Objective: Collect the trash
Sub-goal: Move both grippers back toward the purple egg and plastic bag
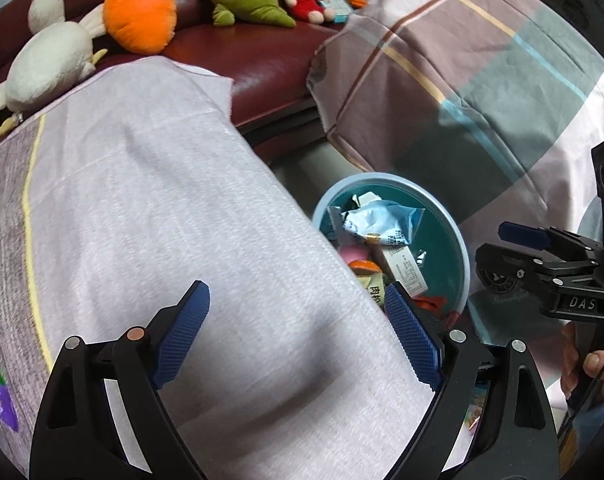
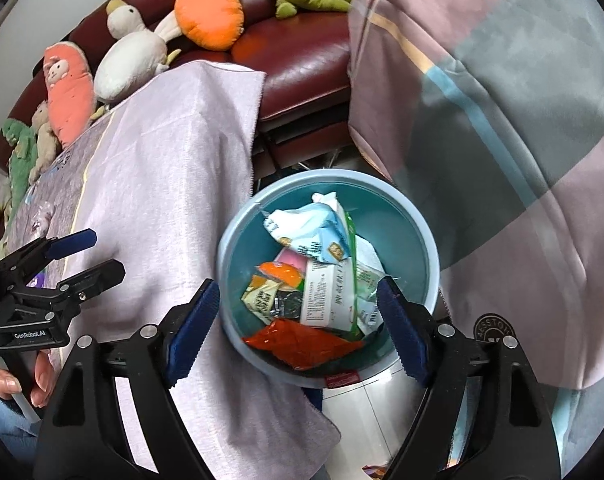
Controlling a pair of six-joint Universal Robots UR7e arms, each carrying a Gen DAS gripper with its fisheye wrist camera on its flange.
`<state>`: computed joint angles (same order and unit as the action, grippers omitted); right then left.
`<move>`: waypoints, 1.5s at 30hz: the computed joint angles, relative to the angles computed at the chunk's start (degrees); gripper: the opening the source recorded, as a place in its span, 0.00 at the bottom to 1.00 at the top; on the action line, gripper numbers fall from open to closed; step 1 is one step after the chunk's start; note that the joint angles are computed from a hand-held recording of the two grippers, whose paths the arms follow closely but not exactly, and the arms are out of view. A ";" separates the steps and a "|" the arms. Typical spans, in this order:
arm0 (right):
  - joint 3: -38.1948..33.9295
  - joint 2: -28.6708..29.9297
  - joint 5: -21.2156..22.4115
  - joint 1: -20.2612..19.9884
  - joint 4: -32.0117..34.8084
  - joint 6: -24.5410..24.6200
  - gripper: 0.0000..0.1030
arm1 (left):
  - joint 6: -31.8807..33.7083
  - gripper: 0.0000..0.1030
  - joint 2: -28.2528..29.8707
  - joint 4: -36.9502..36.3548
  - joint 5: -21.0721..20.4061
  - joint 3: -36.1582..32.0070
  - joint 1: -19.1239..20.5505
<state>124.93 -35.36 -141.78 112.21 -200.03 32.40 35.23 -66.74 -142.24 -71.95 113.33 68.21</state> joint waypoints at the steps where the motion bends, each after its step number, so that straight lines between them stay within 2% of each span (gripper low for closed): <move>1: -0.54 0.09 -0.31 0.61 0.85 0.19 0.75 | 0.00 0.87 -0.34 0.16 -0.04 -0.12 0.18; 10: -5.96 1.24 -1.62 4.96 8.39 1.40 0.75 | 1.14 0.87 -4.69 1.33 -0.96 -1.47 2.86; 19: -15.68 5.15 -0.46 8.67 18.88 0.42 0.75 | 2.14 0.87 -8.38 2.65 -1.03 -5.02 8.11; 32: -36.88 15.84 3.26 12.01 35.15 -4.18 0.75 | 3.32 0.88 -7.85 6.08 -0.92 -17.99 18.07; 40: -51.07 23.68 6.07 12.67 43.75 -7.54 0.75 | 2.72 0.88 -5.80 8.67 -2.26 -26.15 22.42; 45: -60.54 29.27 8.82 12.49 47.92 -10.01 0.75 | 4.11 0.88 -3.92 8.25 -1.23 -30.22 24.26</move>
